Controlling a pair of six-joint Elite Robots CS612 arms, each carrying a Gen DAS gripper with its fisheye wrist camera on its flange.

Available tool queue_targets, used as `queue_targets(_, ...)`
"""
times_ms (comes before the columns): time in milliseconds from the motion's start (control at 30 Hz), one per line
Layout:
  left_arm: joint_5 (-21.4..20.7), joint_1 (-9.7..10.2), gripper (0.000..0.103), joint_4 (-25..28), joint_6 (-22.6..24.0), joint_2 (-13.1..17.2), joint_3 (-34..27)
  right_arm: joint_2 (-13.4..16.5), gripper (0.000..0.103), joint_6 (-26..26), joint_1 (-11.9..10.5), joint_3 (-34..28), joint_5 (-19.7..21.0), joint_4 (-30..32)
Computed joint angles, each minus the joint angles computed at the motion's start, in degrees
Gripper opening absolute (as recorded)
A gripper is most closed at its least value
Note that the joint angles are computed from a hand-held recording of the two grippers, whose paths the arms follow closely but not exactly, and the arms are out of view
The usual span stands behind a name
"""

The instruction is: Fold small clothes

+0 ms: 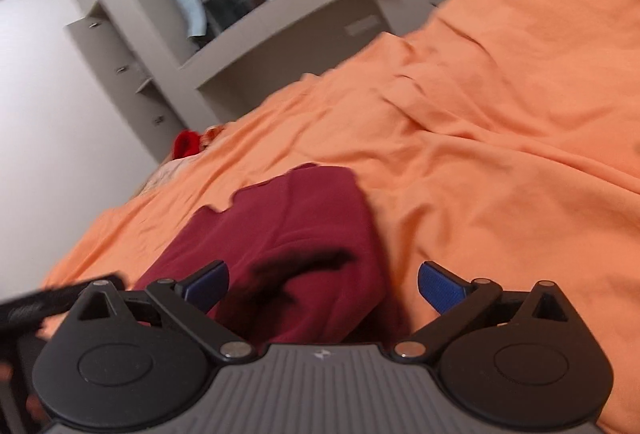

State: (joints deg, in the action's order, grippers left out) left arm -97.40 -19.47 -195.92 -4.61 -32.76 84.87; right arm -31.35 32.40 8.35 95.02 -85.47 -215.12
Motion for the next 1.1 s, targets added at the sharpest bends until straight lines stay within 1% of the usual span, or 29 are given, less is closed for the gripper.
queue_targets(33, -0.8, 0.26, 0.102, -0.3, -0.3, 0.4, -0.5, 0.1, 0.103, -0.4, 0.1, 0.3, 0.2, -1.9)
queue_targets(100, -3.0, 0.59, 0.102, -0.9, -1.4, 1.4, -1.1, 0.6, 0.103, -1.5, -0.2, 0.3, 2.9, -6.0)
queue_targets(133, -4.2, 0.81, 0.102, -1.0, -2.3, 2.1, -1.7, 0.7, 0.103, -2.3, -0.3, 0.2, 4.2, -7.5)
queue_targets(167, -4.8, 1.01, 0.103, -1.7, -2.7, 2.8, -1.9, 0.8, 0.103, -3.3, -0.3, 0.0, 4.5, -7.9)
queue_targets(200, -5.2, 1.09, 0.103, -2.4, -2.6, 3.7, -2.5, 0.6, 0.103, -4.3, -0.2, 0.0, 3.9, -7.0)
queue_targets(233, -5.5, 1.17, 0.103, -3.1, -2.2, 4.6, -3.1, 0.4, 0.103, -5.0, 0.0, -0.1, 2.4, -4.7)
queue_targets(267, -6.1, 1.39, 0.103, -3.9, -1.4, 5.0, -3.1, 0.0, 0.103, -5.0, 0.2, -0.2, 0.6, -1.1)
queue_targets(300, -7.2, 1.67, 0.103, -4.2, -1.2, 5.6, -3.6, -0.4, 0.103, -4.1, 0.3, -0.5, -1.0, 3.8)
queue_targets(333, -8.2, 1.97, 0.103, -4.2, -1.6, 6.1, -4.2, -0.6, 0.103, -2.8, 0.2, -0.8, -1.4, 7.8)
queue_targets(367, -9.2, 2.26, 0.103, -3.9, -2.6, 6.3, -4.5, -0.4, 0.103, -0.8, -0.3, -1.1, 0.0, 10.0)
queue_targets(400, -10.1, 2.50, 0.103, -3.2, -3.7, 6.4, -4.8, 0.1, 0.103, 1.1, -0.8, -1.4, 1.8, 9.7)
queue_targets(433, -10.8, 2.69, 0.103, -2.6, -5.0, 6.6, -5.0, 0.5, 0.103, 2.7, -1.1, -1.4, 2.6, 8.4)
queue_targets(500, -12.5, 3.12, 0.103, -1.6, -8.0, 7.0, -5.4, 0.5, 0.103, 2.6, -0.8, -1.4, 1.9, 8.5)
queue_targets(533, -13.0, 3.27, 0.103, -1.4, -8.6, 7.2, -5.6, 0.4, 0.103, 2.1, -0.6, -1.5, 1.2, 8.7)
queue_targets(600, -13.4, 3.34, 0.103, -1.5, -8.1, 7.4, -5.9, 0.7, 0.103, 1.3, -0.4, -1.8, 0.3, 8.4)
queue_targets(700, -13.4, 3.31, 0.103, -1.4, -8.3, 7.5, -6.0, 1.0, 0.103, 1.1, -0.3, -2.4, 0.1, 8.3)
queue_targets(833, -12.2, 3.00, 0.103, -0.6, -8.7, 6.8, -5.4, 1.3, 0.103, 0.5, -0.2, -2.3, -0.1, 7.5)
queue_targets(967, -11.5, 2.78, 0.103, -1.1, -9.3, 6.9, -5.3, 2.0, 0.103, -0.6, -0.1, -2.1, -0.7, 5.1)
queue_targets(1000, -11.4, 2.75, 0.103, -1.6, -9.3, 7.0, -5.3, 2.3, 0.103, -0.5, 0.1, -2.2, -1.2, 4.1)
queue_targets(1100, -11.1, 2.71, 0.103, -3.1, -9.4, 7.3, -5.1, 3.5, 0.103, -1.5, 0.9, -2.9, -4.3, 1.1)
